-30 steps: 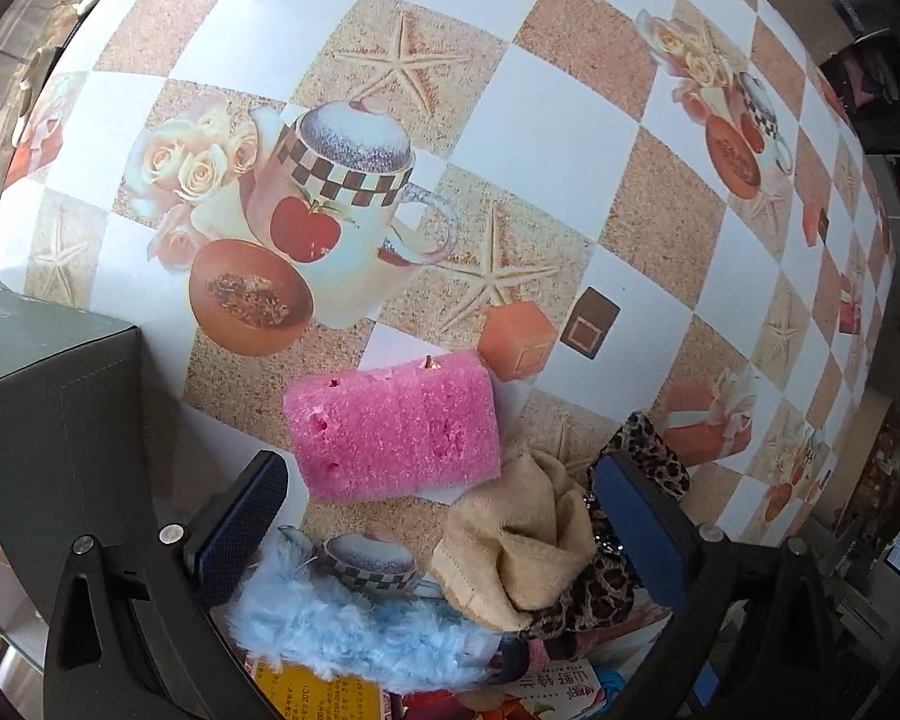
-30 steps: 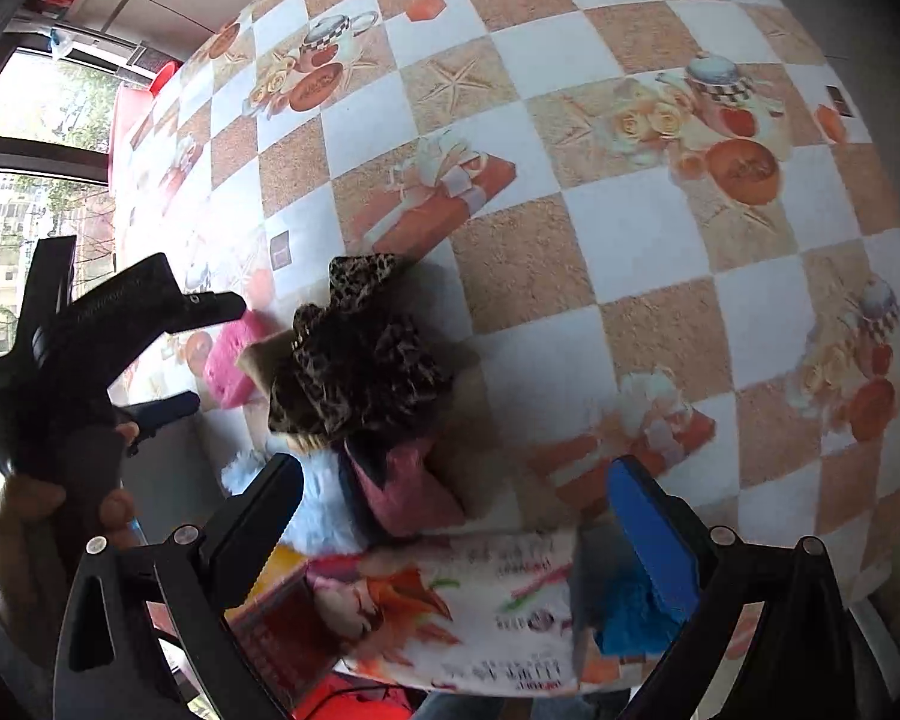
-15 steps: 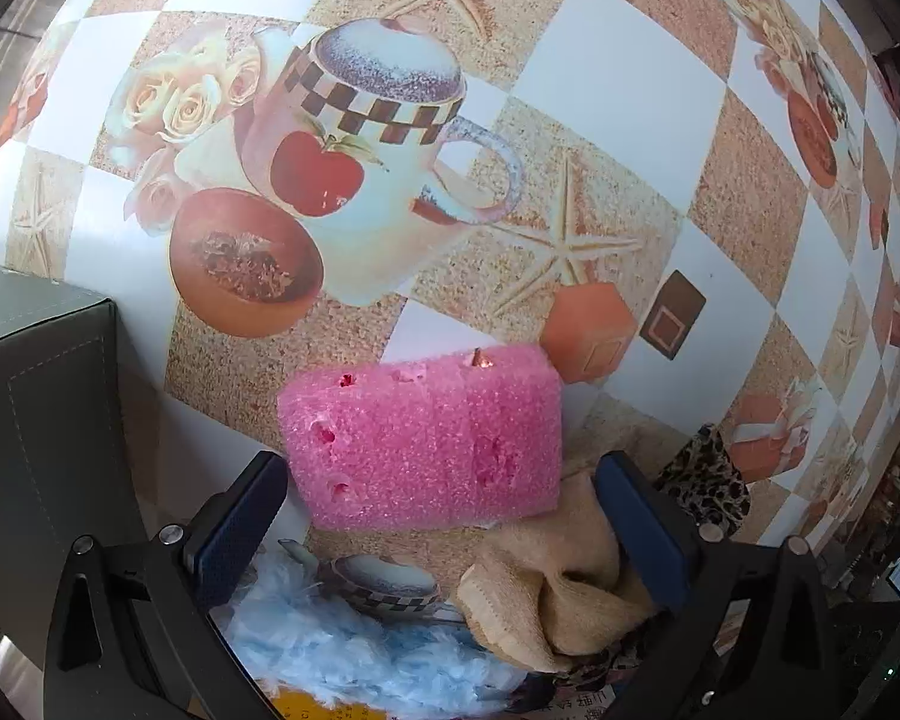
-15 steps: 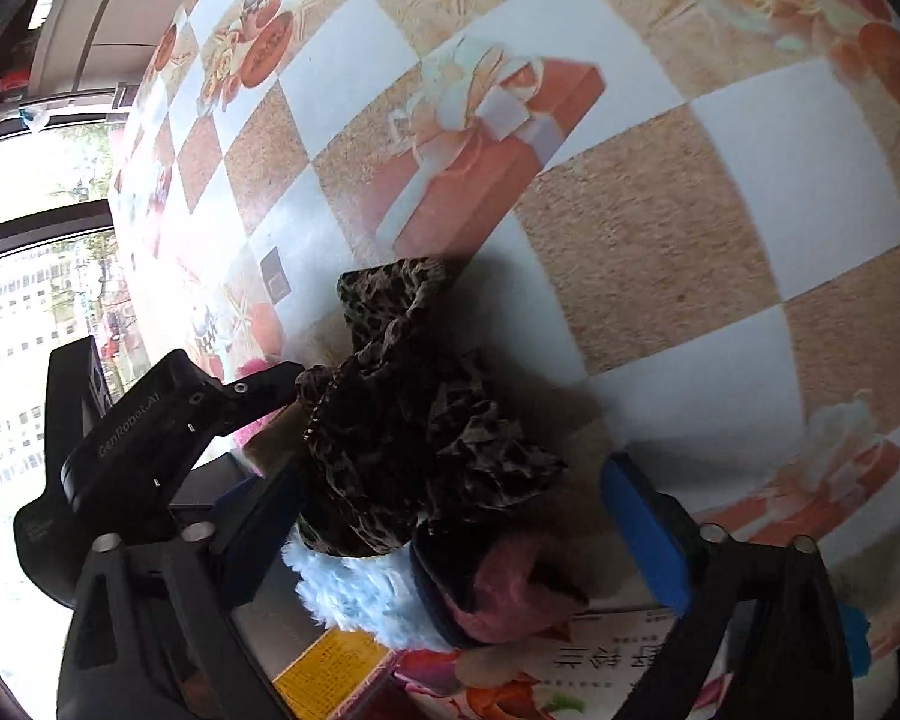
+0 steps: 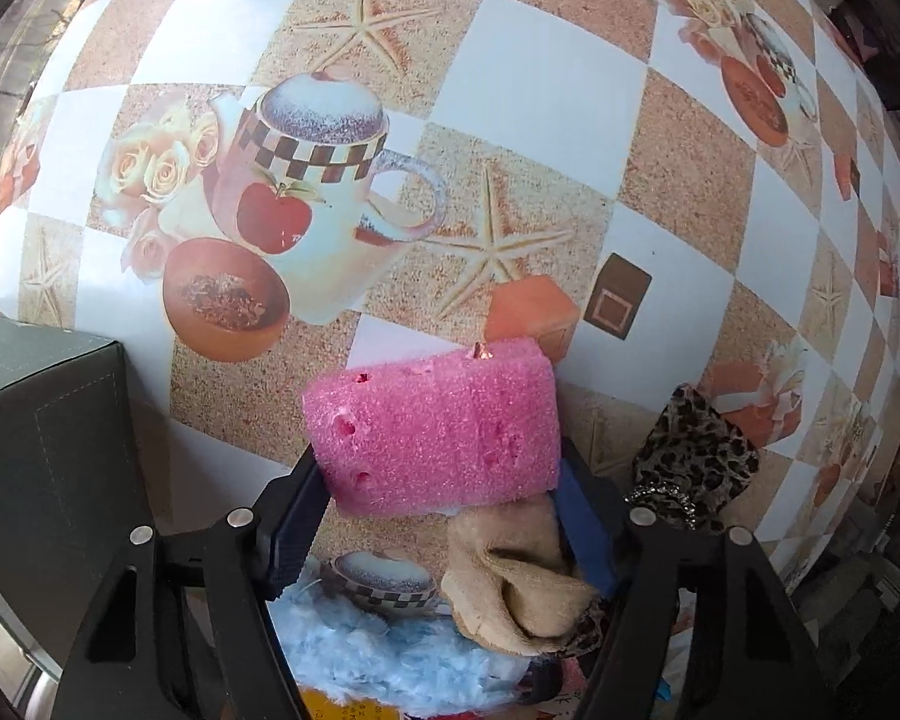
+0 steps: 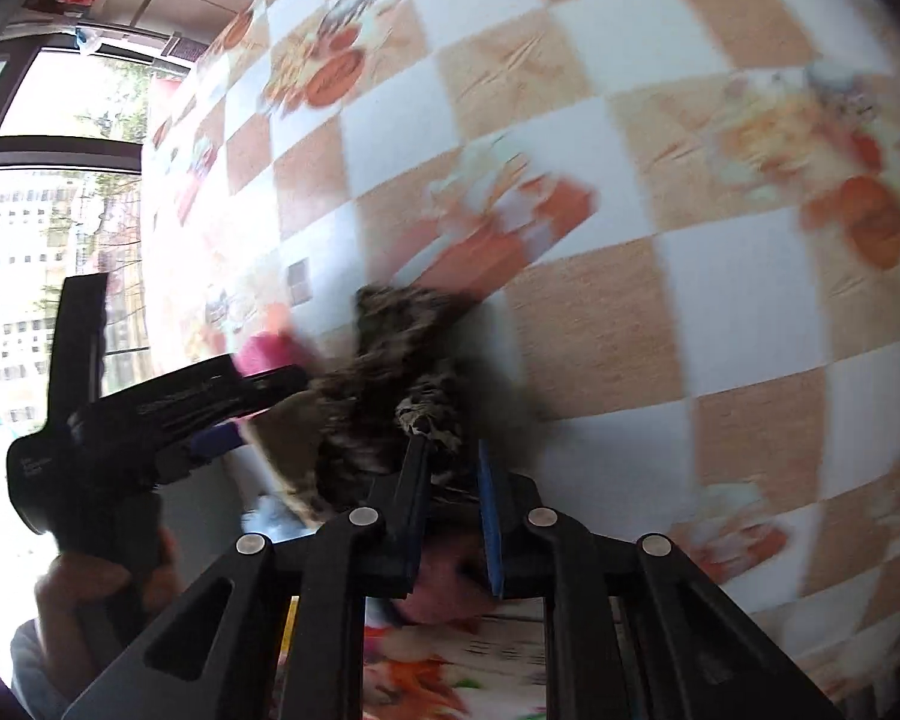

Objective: Organize soft objects
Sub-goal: 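Grasp the large pink foam sponge with the left tool while the right tool grasps the leopard-print bow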

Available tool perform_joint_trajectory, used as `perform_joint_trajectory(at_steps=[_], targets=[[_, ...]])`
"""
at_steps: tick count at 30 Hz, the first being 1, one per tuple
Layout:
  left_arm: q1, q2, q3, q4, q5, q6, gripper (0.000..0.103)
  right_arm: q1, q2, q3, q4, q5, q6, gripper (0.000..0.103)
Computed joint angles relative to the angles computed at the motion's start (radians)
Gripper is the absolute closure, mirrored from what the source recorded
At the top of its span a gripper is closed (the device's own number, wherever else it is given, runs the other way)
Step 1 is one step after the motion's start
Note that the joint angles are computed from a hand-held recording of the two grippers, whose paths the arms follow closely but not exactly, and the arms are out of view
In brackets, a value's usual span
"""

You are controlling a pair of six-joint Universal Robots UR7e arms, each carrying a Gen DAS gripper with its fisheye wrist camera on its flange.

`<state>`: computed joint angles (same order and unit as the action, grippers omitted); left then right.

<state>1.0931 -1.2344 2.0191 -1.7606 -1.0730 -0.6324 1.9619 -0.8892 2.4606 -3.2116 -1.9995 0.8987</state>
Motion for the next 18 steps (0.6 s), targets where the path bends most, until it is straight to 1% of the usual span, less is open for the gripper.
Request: perform_joint_trajectory(at_steps=[1,2,4,5,6,8,11,13,14,16,17,18], targets=[[-0.005,-0.004,0.01,-0.01,0.003,-0.002,0.029,0.008,-0.022,0.009,0.027,-0.029,0.006,0.085],[-0.01,-0.005,0.013,-0.011,0.007,-0.002,0.029,0.014,-0.041,0.018,0.034,-0.049,0.0,0.082],[-0.016,-0.007,0.017,-0.011,0.007,-0.001,0.029,0.004,-0.059,0.023,0.037,-0.027,-0.031,0.068],[-0.02,-0.016,0.032,-0.015,0.004,-0.008,0.029,0.0,-0.061,0.018,0.038,-0.015,-0.044,0.046],[-0.02,-0.017,0.03,-0.012,0.005,-0.013,0.029,0.002,-0.045,0.006,0.021,-0.008,-0.051,0.035],[-0.013,-0.008,0.024,-0.021,0.022,-0.012,0.029,-0.002,-0.003,-0.014,-0.025,0.012,-0.063,0.035],[-0.012,-0.026,0.019,-0.007,0.043,-0.021,0.029,-0.008,0.074,-0.084,0.005,0.028,-0.058,0.035],[-0.009,-0.039,0.015,-0.001,0.046,-0.024,0.029,-0.006,0.108,-0.12,0.039,0.027,-0.06,0.035],[-0.01,-0.045,0.014,0.001,0.048,-0.022,0.029,-0.004,0.126,-0.141,0.062,0.023,-0.061,0.037],[-0.015,-0.059,0.014,0.01,0.055,-0.019,0.029,-0.001,0.147,-0.163,0.081,0.027,-0.061,0.055],[-0.017,-0.067,0.013,0.014,0.053,-0.014,0.029,0.0,0.156,-0.168,0.078,0.04,-0.07,0.077],[-0.02,-0.075,0.012,0.019,0.048,-0.012,0.029,0.004,0.157,-0.178,0.098,0.049,-0.08,0.082]])
